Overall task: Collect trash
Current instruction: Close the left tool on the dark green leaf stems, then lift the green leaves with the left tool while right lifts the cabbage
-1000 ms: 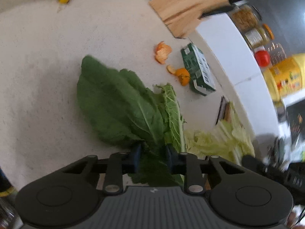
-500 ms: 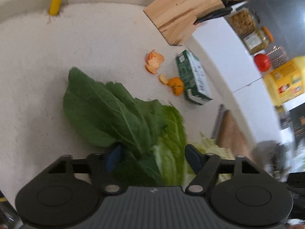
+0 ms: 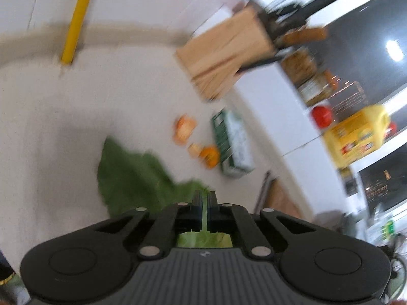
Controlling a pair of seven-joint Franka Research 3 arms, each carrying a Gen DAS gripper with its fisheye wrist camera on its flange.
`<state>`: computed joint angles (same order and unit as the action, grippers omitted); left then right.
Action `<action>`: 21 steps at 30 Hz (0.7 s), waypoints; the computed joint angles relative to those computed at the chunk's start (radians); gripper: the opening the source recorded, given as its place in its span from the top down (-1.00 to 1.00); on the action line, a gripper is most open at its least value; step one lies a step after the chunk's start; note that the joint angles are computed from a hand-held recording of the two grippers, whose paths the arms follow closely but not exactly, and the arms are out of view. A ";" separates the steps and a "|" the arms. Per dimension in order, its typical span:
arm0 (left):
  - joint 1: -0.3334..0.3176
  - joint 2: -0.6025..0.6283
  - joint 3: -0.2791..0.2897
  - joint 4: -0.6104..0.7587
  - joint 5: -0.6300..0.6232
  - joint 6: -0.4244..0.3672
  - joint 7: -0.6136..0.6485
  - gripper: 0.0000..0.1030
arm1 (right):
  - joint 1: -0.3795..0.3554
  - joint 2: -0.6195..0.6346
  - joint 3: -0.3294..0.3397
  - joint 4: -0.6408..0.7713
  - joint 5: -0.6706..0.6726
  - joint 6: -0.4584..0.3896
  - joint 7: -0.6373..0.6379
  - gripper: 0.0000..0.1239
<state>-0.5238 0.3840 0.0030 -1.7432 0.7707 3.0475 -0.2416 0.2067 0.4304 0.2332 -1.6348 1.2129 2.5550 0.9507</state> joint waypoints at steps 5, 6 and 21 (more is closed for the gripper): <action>0.072 -0.060 -0.085 -0.047 -0.024 -0.040 0.142 0.97 | 0.025 -0.011 -0.014 -0.003 -0.069 0.031 -0.003 0.70; 0.083 -0.055 -0.113 -0.046 -0.059 -0.080 0.189 0.88 | 0.044 -0.013 -0.026 -0.005 -0.126 0.047 0.006 0.67; 0.059 0.072 -0.193 0.071 -0.294 -0.321 0.535 0.90 | 0.144 0.052 -0.074 0.053 -0.732 -0.015 0.177 0.67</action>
